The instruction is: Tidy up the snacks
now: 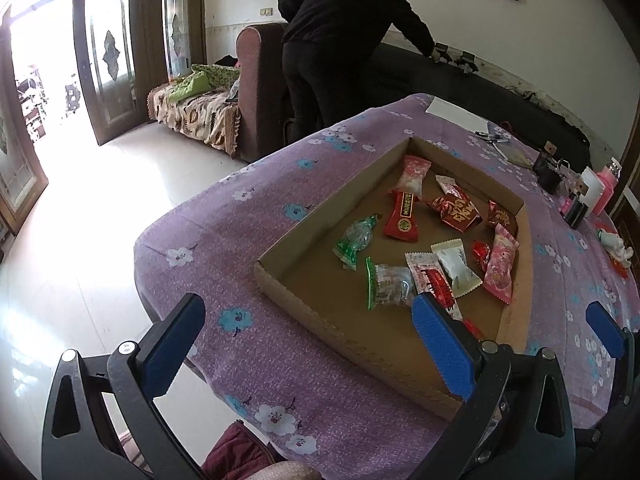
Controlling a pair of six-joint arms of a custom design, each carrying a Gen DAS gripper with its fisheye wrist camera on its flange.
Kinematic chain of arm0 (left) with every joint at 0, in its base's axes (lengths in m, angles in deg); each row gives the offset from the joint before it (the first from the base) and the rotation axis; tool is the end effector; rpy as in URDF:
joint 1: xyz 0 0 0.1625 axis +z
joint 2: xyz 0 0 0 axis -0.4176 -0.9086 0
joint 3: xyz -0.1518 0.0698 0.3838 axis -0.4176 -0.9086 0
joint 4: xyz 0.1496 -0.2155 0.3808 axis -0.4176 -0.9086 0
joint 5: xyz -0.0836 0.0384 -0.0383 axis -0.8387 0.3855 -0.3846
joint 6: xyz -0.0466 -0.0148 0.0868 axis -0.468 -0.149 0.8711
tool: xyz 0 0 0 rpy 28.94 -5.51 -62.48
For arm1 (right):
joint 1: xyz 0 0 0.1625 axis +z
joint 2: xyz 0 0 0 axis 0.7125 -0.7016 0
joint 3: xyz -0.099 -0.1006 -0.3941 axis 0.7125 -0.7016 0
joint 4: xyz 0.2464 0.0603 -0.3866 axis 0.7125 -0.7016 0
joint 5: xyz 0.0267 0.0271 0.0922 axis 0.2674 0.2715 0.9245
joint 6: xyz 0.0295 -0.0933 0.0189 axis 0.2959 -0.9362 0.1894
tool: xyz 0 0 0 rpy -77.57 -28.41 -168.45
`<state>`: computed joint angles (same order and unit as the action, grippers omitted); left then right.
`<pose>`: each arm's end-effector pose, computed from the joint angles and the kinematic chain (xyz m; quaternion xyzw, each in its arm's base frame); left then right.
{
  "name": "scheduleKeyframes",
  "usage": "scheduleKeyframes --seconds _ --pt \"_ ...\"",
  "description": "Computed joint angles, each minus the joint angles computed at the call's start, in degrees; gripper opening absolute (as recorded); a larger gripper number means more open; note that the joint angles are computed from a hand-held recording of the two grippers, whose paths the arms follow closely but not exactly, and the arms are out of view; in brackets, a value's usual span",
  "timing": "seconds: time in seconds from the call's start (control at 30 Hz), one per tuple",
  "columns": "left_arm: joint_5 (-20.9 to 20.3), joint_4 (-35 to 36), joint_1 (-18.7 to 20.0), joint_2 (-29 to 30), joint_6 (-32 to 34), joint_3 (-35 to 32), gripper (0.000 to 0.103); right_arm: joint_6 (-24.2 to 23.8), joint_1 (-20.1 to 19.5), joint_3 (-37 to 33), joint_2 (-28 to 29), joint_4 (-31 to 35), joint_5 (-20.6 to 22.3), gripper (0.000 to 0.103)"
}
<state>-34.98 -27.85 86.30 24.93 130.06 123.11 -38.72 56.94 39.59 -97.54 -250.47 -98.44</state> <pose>-0.1264 -0.6845 0.1300 0.0641 0.8534 -0.3817 0.3490 0.2205 -0.6706 0.0150 0.2666 -0.7876 0.3689 0.4153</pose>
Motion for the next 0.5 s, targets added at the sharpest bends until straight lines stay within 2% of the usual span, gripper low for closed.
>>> scheduleKeyframes --seconds 0.5 --pt "-0.07 1.77 -0.18 0.35 -1.35 -0.81 0.103 -1.41 0.23 0.59 0.10 0.11 0.52 0.101"
